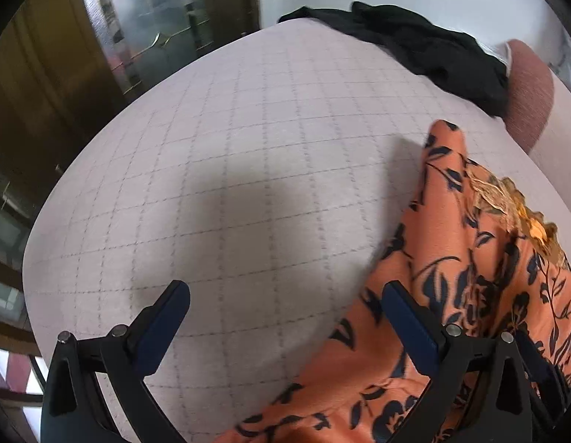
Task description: Fold small clothes
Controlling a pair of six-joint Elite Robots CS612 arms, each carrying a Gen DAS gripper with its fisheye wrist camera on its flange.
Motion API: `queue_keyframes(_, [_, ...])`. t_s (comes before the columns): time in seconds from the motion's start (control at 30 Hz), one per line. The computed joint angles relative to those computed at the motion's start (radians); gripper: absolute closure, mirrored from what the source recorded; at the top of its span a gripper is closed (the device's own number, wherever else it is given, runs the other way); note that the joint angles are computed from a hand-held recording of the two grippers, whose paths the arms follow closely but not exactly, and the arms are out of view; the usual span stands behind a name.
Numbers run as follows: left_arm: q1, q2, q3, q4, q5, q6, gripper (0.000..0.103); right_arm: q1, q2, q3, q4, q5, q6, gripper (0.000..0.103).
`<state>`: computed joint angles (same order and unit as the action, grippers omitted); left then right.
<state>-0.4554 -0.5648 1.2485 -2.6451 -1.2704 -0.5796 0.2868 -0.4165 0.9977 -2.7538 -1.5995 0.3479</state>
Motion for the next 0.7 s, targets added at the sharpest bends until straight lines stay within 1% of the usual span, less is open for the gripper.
queue_keyframes(0.03, [-0.003,0.002,-0.002,-0.001,0.001,0.009,0.0,0.002,0.001,0.001,-0.008,0.002,-0.029,0.071])
queue_keyframes(0.07, [-0.006,0.004,-0.006,0.007,0.008,0.017,0.0,0.003,-0.001,0.005,-0.014,0.007,-0.052,0.084])
queue_keyframes(0.1, [-0.007,0.007,-0.011,0.013,0.017,0.02,0.0,0.004,-0.004,0.008,-0.013,-0.007,-0.054,0.099])
queue_keyframes(0.13, [-0.01,0.007,-0.012,0.018,0.028,0.019,0.0,0.002,-0.009,0.015,-0.018,-0.01,-0.05,0.099])
queue_keyframes(0.17, [-0.013,0.007,-0.011,0.019,0.041,0.019,0.0,-0.004,-0.019,0.035,-0.05,0.007,-0.028,0.1])
queue_keyframes(0.23, [-0.019,0.006,-0.009,0.016,0.071,0.017,0.0,-0.015,-0.033,0.067,-0.107,0.002,0.003,0.1])
queue_keyframes(0.3, [-0.028,0.0,0.001,0.005,0.124,0.012,0.0,-0.03,-0.057,0.118,-0.183,-0.009,0.054,0.1])
queue_keyframes(0.37, [-0.036,-0.003,0.012,-0.026,0.168,0.017,0.0,-0.052,-0.088,0.186,-0.271,-0.017,0.123,0.1])
queue_keyframes(0.43, [-0.049,-0.006,0.026,-0.068,0.22,0.03,0.0,-0.072,-0.112,0.236,-0.335,-0.034,0.169,0.1])
queue_keyframes(0.5, [-0.06,-0.004,0.03,-0.113,0.267,0.06,0.0,-0.095,-0.161,0.34,-0.434,-0.074,0.233,0.1])
queue_keyframes(0.53, [-0.065,0.0,0.03,-0.133,0.283,0.08,0.0,-0.103,-0.17,0.365,-0.459,-0.085,0.254,0.1])
queue_keyframes(0.57, [-0.071,0.003,0.03,-0.151,0.291,0.101,0.0,-0.121,-0.187,0.415,-0.502,-0.096,0.296,0.1])
queue_keyframes(0.63, [-0.077,0.011,0.022,-0.167,0.282,0.147,0.0,-0.15,-0.204,0.469,-0.526,-0.095,0.366,0.1])
queue_keyframes(0.67, [-0.083,0.017,0.016,-0.17,0.279,0.175,0.0,-0.164,-0.211,0.497,-0.528,-0.088,0.409,0.096])
queue_keyframes(0.7, [-0.088,0.02,0.014,-0.17,0.282,0.197,0.0,-0.177,-0.22,0.528,-0.517,-0.084,0.454,0.096])
